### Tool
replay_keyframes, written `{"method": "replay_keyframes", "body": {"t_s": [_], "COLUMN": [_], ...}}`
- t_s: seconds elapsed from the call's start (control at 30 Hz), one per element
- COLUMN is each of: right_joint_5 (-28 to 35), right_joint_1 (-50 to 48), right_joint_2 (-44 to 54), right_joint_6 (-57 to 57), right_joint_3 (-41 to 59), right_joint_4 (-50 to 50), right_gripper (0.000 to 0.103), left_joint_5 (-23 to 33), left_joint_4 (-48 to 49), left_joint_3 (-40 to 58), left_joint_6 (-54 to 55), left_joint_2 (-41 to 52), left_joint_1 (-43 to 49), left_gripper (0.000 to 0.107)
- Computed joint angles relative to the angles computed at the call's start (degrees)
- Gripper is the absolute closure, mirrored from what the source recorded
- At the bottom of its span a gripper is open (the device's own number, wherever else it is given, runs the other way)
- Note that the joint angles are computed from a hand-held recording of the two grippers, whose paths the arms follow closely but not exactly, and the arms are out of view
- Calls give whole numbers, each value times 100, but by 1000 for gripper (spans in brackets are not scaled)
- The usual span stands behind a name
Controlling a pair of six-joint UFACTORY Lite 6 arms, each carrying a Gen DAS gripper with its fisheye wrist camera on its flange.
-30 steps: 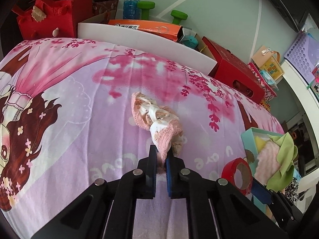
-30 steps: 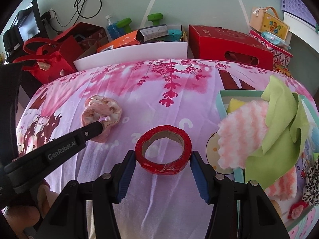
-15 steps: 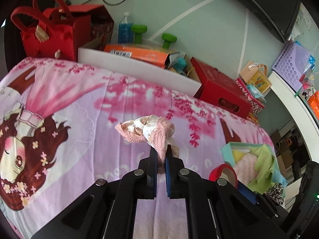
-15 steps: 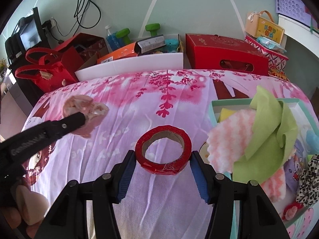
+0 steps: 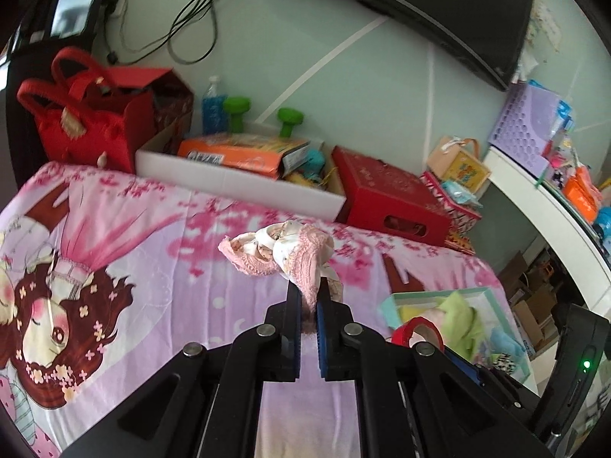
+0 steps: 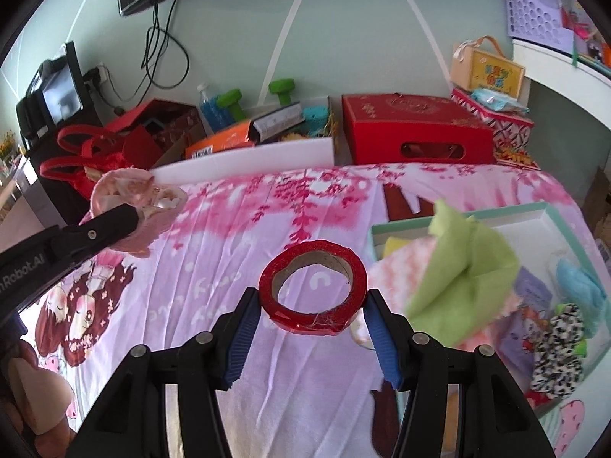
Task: Organize soft objects
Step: 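Lift and carry the tape roll and pink scrunchie over the white tray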
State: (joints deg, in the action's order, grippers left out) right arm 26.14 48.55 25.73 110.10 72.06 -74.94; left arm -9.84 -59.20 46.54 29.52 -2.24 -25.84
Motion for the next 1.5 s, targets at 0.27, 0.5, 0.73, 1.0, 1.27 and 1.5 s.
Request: {"method": "replay_keyframes", "body": {"t_s": [0.27,0.5,0.73,1.0,1.27,1.5], "right_joint_5": [338,498,487,227,91,-166], "right_joint_1": [-176,-603,-1265,-1935,-2269,-2447], "right_joint_2": [-1258,-2133,-2802,-3261,-3438,-3219], "right_joint_6": [365,398,310,382,481,1096], "right_joint_3": [-1078,-1935,-2695,-3260,-3504,-3543], "right_joint_4": [-298,-263,-128,-193,-267,-858], "right_gripper": [44,44,44,44,44,44], "left_joint_5": [-305,-411,-368,-73,191,297], "left_joint_4": [-1297,-1632,-2100,-3037,-4651,-6124], "left_joint_3": [308,868,1601,2384,3031,3387], "left_joint_6": [1350,1725,2303,3366,5014,6446], "left_joint_2": [-91,398,1124,1963,2688,3130], "left_joint_1": [-758,-1407,-1963,-2300,-2462,-2458], "left_gripper": [101,101,101,101,101,101]}}
